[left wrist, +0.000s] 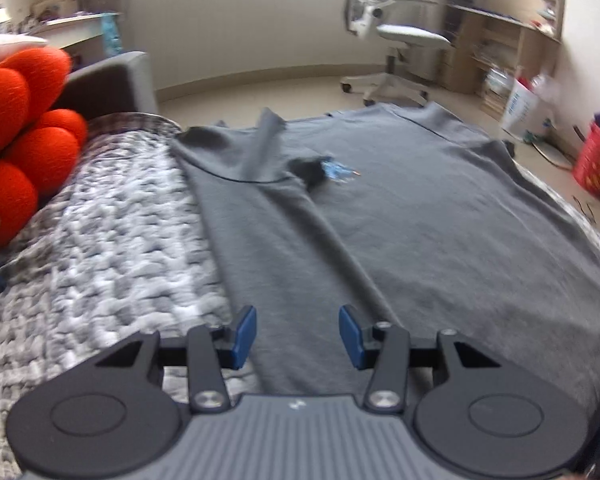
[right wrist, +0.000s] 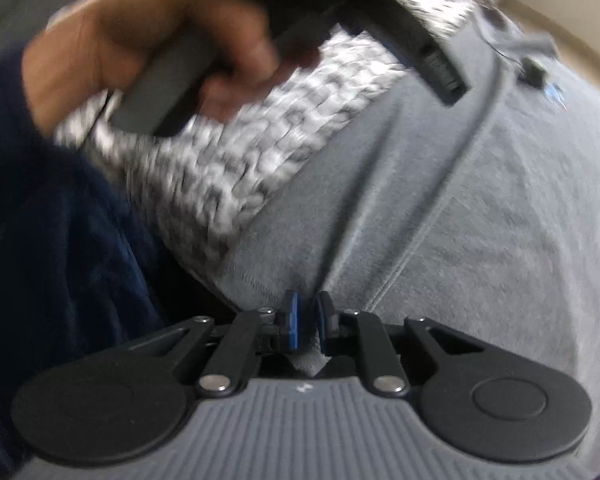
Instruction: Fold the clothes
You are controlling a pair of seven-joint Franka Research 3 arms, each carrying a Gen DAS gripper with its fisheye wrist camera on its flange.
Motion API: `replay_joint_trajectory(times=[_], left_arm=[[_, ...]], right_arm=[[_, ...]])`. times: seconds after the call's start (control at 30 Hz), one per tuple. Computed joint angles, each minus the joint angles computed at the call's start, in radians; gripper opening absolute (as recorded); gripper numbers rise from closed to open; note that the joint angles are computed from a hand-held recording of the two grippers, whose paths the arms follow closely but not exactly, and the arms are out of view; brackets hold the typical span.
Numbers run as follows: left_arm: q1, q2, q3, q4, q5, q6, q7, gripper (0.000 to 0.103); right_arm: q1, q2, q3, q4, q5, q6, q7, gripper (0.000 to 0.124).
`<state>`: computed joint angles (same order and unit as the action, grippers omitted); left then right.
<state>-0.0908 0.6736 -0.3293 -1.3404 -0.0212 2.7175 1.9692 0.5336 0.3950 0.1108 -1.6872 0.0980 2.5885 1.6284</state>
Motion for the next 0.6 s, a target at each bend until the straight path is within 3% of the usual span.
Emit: replay_joint_trajectory(times=[0.13,0.23,0.33,0.43,0.6], left_arm=[[-0.055,0.032,0.053,0.054,0.068,-0.056,-0.032,0.047],[-0.058,0.051,0.049,0.083,0.072,-0.058,-0.038,0.048],[-0.071,0.081,0.056,0.133,0.070,-0.073,-0.072,0.048],[-0.100,0.121,0.077,0.197,0.094,-0.082,-0.104,0.048],[-0.148,0.205,0.106,0.338,0.138,-0.115,-0.143,0.048]], right_arm=[[0.009,-0.010,-0.016,-0.015,-0.019,0.016,0.051,0.017],[-0.003,-0.049,-0.015,-0.071,0.014,0.098,0.092,0.016],[0.021,-0.088,-0.072,-0.120,-0.041,0.187,0.243,0.017],[0.048,-0.133,-0.139,-0.174,-0.157,0.269,0.416,0.017],[0.152,-0.201,-0.325,-0.239,-0.564,0.328,0.847,0.017]])
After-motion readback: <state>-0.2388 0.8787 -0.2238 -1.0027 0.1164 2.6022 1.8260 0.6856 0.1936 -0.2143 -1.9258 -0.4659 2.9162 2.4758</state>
